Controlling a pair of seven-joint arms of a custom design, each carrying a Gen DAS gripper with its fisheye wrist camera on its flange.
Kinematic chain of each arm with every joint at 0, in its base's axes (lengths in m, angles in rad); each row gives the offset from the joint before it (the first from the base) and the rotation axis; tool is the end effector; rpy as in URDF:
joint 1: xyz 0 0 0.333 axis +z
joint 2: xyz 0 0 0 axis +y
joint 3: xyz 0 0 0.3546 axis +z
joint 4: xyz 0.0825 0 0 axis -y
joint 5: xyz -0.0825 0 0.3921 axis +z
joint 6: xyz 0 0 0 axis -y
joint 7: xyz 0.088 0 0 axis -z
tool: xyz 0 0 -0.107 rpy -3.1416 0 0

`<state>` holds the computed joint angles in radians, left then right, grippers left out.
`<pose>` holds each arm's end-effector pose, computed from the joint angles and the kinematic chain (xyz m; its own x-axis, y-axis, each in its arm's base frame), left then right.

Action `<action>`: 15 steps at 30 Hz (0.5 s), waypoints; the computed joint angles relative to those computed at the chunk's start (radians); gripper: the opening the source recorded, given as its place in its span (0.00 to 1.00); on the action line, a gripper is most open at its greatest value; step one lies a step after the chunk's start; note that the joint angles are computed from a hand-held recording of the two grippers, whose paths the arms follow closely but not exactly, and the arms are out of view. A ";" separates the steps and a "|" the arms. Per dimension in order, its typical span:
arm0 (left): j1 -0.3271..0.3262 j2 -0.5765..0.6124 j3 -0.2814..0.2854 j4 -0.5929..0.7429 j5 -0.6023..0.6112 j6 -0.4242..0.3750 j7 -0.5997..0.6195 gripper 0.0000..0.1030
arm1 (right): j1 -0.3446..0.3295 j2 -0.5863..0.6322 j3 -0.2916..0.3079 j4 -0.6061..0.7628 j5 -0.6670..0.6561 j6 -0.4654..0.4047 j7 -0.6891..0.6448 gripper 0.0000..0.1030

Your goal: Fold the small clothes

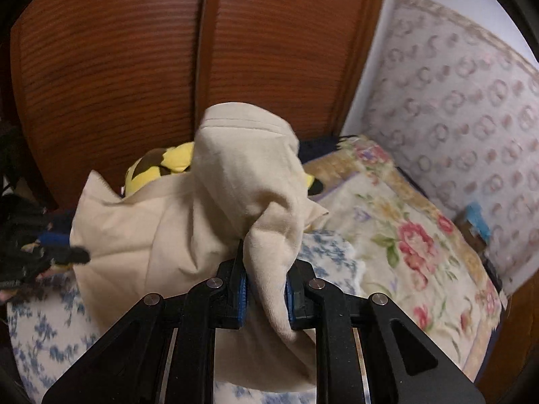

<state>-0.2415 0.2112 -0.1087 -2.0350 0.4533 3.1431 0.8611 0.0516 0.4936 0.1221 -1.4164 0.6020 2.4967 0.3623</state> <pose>0.5947 -0.2532 0.4783 -0.1800 -0.9586 0.2207 -0.6591 -0.0490 -0.7504 0.7619 0.1083 0.5140 0.7743 -0.6110 0.1650 -0.3564 -0.6363 -0.6842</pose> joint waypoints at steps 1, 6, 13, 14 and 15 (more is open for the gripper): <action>-0.001 -0.002 0.004 -0.013 0.001 -0.004 -0.006 0.05 | 0.010 0.018 0.003 0.017 -0.006 0.004 0.001 0.14; -0.079 -0.018 0.099 -0.040 0.115 -0.003 -0.134 0.05 | 0.025 0.081 0.029 0.085 0.009 0.008 0.027 0.14; -0.143 -0.052 0.180 -0.033 0.387 -0.032 -0.374 0.05 | 0.036 0.068 0.019 0.047 0.006 0.074 0.142 0.58; -0.133 -0.056 0.166 -0.032 0.393 -0.033 -0.380 0.05 | 0.028 0.050 0.021 0.018 0.022 0.109 0.147 0.62; -0.116 -0.059 0.145 -0.030 0.386 -0.036 -0.369 0.05 | 0.024 0.039 0.018 0.004 0.027 0.123 0.158 0.70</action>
<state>-0.3576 0.1518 0.0367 -2.0648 0.8395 3.1072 0.4923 0.0756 0.5326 0.1403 -1.4122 0.6285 2.6197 0.5202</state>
